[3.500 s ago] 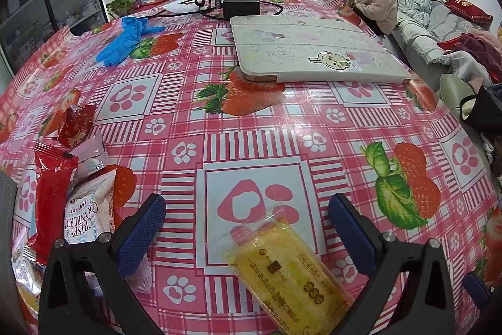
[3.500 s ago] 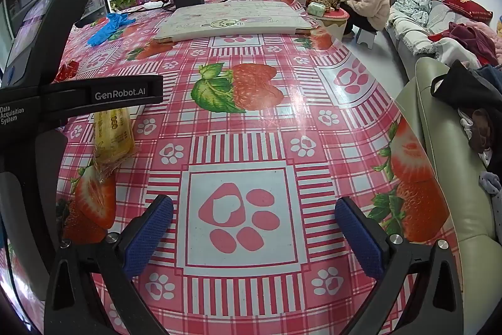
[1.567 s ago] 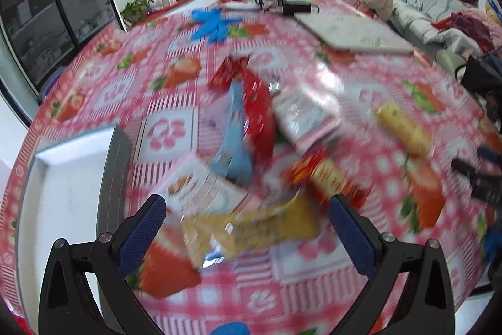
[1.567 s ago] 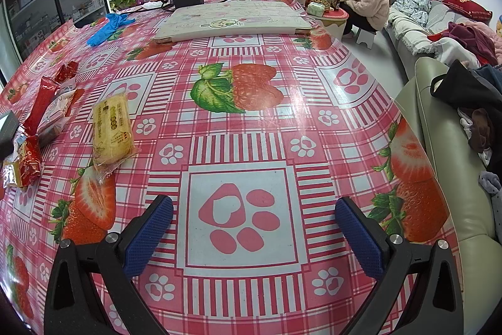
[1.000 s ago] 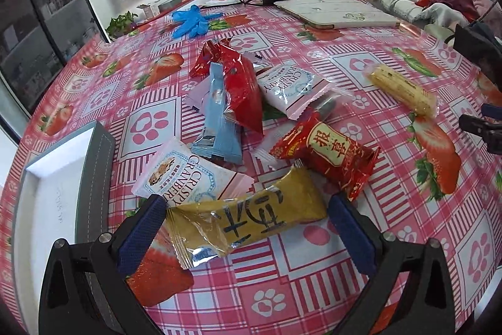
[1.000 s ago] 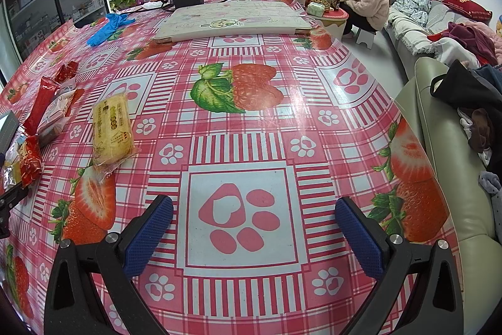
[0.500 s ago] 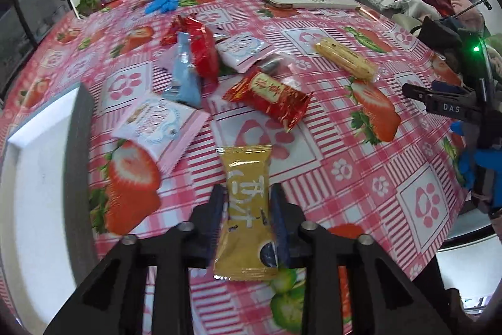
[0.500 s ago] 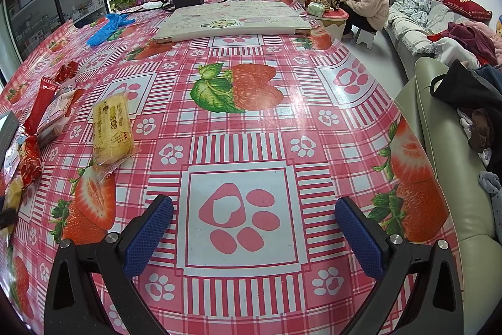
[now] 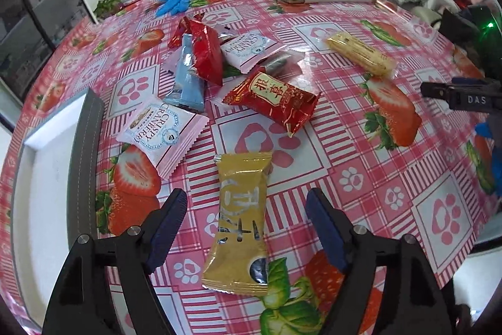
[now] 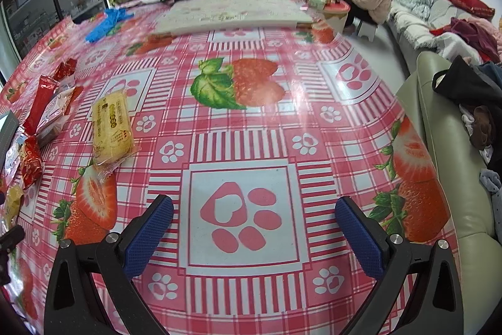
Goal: Organize snacks
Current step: 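Grasp the gold candy with the left tool while the right tool grasps the yellow cake pack, then carry both snacks to the white tray and open both tools to drop them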
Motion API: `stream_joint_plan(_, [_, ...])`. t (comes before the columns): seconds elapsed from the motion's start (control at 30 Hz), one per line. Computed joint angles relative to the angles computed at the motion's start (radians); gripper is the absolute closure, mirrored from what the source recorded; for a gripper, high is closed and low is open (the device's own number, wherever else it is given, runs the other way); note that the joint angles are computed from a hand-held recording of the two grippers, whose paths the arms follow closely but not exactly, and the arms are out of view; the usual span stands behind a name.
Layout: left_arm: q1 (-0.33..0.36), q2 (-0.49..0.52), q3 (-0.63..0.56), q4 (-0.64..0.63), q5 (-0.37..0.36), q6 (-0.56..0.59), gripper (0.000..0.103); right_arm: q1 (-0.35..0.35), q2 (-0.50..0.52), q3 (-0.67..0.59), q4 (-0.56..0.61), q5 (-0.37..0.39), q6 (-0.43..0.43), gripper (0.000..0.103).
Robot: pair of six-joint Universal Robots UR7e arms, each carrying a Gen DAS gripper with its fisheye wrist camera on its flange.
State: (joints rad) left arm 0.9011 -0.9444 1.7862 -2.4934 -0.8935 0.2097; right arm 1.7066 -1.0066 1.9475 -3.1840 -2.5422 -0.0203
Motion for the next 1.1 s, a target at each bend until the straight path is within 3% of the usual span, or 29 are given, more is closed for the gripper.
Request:
stream_joint_plan(0.07, [0.007,0.004,-0.011,0.007,-0.011,-0.034,0.017,0.0,-0.016,-0.031,0.13,0.063,0.049,0.0])
stream_joint_plan(0.17, [0.023,0.01,-0.031,0.031,-0.034,-0.093,0.01,-0.002,-0.009,-0.099,0.247,0.238,0.07,0.0])
stream_joint_plan(0.27, [0.023,0.01,-0.023,0.016,-0.028,-0.103,0.004,0.011,0.073,-0.225,0.354,0.187,0.087,0.0])
stream_joint_plan(0.4, [0.025,0.015,-0.013,-0.019,-0.03,-0.108,0.0,0.023,0.172,-0.356,0.448,0.097,0.045,0.0])
stream_joint_plan(0.57, [0.026,0.018,0.0,-0.072,-0.036,-0.084,0.0,0.021,0.209,-0.433,0.529,0.096,0.079,0.0])
stream_joint_plan(0.67, [0.025,0.022,-0.016,-0.036,-0.033,-0.099,0.0,0.02,0.227,-0.465,0.559,0.093,0.081,0.001])
stream_joint_plan(0.73, [0.024,0.025,-0.032,0.004,-0.032,-0.116,0.001,0.023,0.222,-0.457,0.559,0.096,0.074,0.007])
stream_joint_plan(0.8, [0.022,0.026,-0.047,0.041,-0.032,-0.133,0.006,0.037,0.206,-0.437,0.561,0.099,0.071,0.03])
stream_joint_plan(0.83, [0.019,0.023,-0.046,0.043,-0.033,-0.131,0.017,0.042,0.201,-0.431,0.561,0.1,0.067,0.038])
stream_joint_plan(0.87, [0.015,0.018,-0.043,0.043,-0.038,-0.126,0.035,0.047,0.19,-0.419,0.564,0.104,0.065,0.058])
stream_joint_plan(0.9, [0.01,0.011,-0.039,0.048,-0.043,-0.121,0.048,0.053,0.186,-0.412,0.569,0.108,0.064,0.065])
stream_joint_plan(0.93, [0.008,0.006,-0.038,0.058,-0.046,-0.121,0.074,0.057,0.183,-0.406,0.575,0.104,0.072,0.065])
stream_joint_plan(0.97, [0.007,-0.002,-0.04,0.082,-0.052,-0.126,0.079,0.061,0.177,-0.387,0.559,0.1,0.075,0.065])
stream_joint_plan(1.03, [0.019,-0.024,-0.036,0.103,-0.097,-0.142,0.08,0.065,0.155,-0.341,0.528,0.11,0.087,0.065])
stream_joint_plan(1.1, [0.025,-0.053,-0.016,0.098,-0.127,-0.142,0.08,0.065,0.112,-0.275,0.497,0.164,0.121,0.065])
